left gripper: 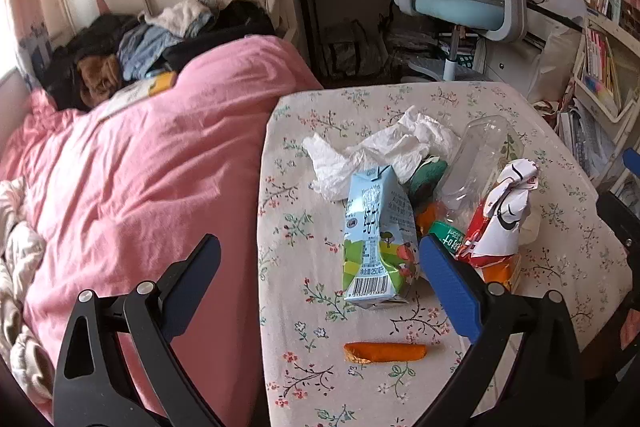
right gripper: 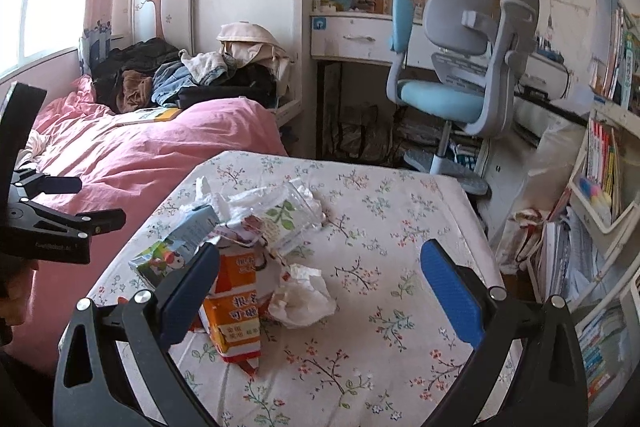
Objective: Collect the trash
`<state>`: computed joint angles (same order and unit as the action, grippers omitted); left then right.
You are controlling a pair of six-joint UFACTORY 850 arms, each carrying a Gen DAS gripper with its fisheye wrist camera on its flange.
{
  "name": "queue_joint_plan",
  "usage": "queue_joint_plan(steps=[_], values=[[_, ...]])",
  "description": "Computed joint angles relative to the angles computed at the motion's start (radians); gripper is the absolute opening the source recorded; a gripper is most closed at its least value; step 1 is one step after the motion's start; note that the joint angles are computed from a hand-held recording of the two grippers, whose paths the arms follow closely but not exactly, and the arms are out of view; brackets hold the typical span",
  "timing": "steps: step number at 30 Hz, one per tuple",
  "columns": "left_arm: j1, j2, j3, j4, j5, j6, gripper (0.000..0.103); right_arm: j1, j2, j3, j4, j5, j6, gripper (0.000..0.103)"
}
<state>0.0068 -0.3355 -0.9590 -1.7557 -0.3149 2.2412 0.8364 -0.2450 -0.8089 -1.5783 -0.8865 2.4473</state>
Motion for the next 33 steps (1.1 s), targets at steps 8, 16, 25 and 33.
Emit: queue_joint_plan(steps=[8,16,25,33], values=[[0.043,-0.059,-0.093,0.258,0.005,-0.333,0.096,-0.035,0.033,0.041,-0.153,0.195,0.113,0.096],[0.07,-0.091,-0.161,0.39,0.002,-0.543,0.096,-0.023,-0.082,-0.07,-0.557,0.482,0.235,0.081],[0.074,-0.094,-0.174,0.453,-0.023,-0.619,0.096,-0.043,-0.263,-0.262,-0.479,0.622,0.09,0.064],[0.059,-0.098,-0.172,0.497,-0.017,-0.624,0.096,-0.064,-0.342,-0.34,-0.232,0.659,-0.164,0.027]])
